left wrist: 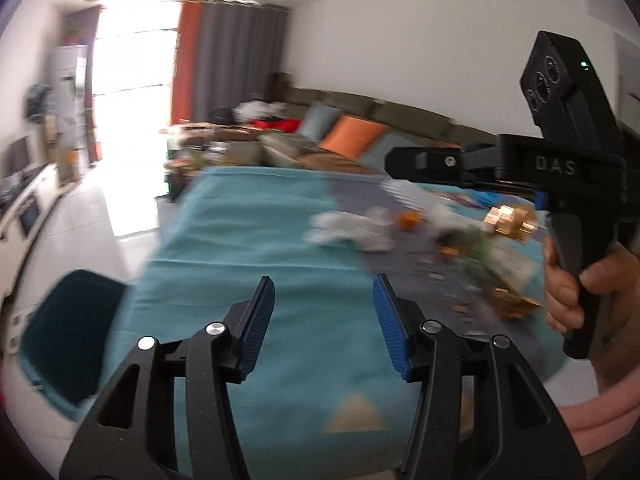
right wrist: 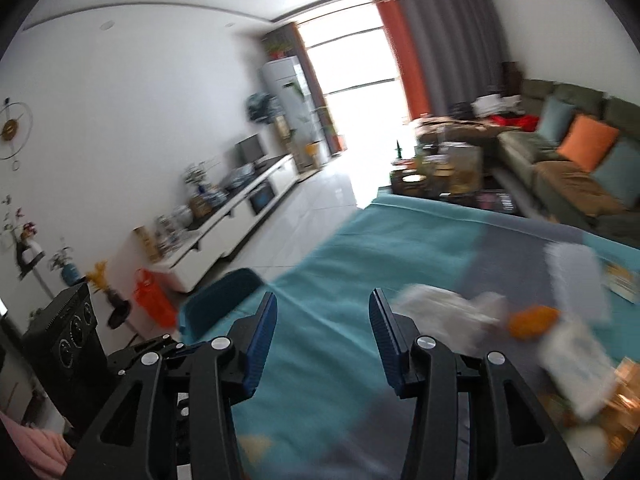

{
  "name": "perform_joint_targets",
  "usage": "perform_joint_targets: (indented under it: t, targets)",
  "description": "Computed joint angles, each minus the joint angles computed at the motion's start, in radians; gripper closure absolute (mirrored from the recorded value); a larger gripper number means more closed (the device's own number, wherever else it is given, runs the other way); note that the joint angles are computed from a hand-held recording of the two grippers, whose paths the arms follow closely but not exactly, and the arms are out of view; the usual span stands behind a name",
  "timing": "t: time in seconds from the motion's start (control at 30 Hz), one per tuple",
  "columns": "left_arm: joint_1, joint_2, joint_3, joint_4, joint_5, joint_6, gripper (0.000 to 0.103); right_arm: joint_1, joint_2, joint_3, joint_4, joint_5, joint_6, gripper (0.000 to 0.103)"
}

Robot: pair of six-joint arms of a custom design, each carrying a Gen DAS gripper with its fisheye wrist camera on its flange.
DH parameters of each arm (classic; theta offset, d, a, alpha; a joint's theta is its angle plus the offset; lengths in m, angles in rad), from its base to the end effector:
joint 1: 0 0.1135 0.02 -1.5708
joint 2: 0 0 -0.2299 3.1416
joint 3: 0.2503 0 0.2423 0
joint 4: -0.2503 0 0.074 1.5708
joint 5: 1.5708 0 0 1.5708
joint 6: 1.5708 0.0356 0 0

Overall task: Collect trash
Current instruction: 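Move both open tools back over the table trash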

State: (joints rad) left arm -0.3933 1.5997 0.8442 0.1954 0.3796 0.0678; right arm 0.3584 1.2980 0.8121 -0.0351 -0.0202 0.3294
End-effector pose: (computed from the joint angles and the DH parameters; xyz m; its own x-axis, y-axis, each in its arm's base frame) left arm 0.2992 -0.1384 0.1692 -0.4458 0.2531 -0.8586 0.6777 0.7221 -0.1390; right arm 0.2701 0.1019 0.2238 -0.5598 0.1357 -0.8174 -0.1966 0.9366 0.2901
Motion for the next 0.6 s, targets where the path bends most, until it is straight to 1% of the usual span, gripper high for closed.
perform_joint_targets:
  t: [0.07, 0.2, 0.27, 0.37, 0.47, 0.5, 0.57, 0.6]
  targets:
    - [-0.06, 0.005, -0.019, 0.011, 0.011, -0.005, 0.052, -0.028, -0.116, -0.084, -0.031, 0.05, 0.002, 0.058]
    - [-0.162, 0.078, 0.042, -0.031, 0.081, -0.012, 0.052, -0.12, -0.347, -0.221, -0.122, 0.091, 0.014, 0.058]
    - [-0.2, 0.105, 0.062, -0.043, 0.106, -0.013, 0.052, -0.199, -0.486, -0.295, -0.185, 0.049, 0.029, 0.058]
    - [-0.257, 0.151, 0.104, -0.059, 0.108, -0.004, 0.051, -0.308, -0.646, -0.378, -0.283, -0.021, 0.038, 0.058]
    - [-0.313, 0.201, 0.156, -0.082, 0.094, -0.002, 0.051, -0.393, -0.758, -0.445, -0.372, -0.088, 0.045, 0.058]
    - [-0.331, 0.223, 0.179, -0.09, 0.085, -0.005, 0.051, -0.431, -0.793, -0.469, -0.402, -0.128, 0.047, 0.058]
    - [-0.341, 0.251, 0.214, -0.118, 0.091, -0.004, 0.051, -0.461, -0.843, -0.511, -0.432, -0.17, 0.073, 0.058]
    - [-0.345, 0.267, 0.233, -0.13, 0.094, -0.007, 0.051, -0.501, -0.863, -0.539, -0.441, -0.211, 0.078, 0.058]
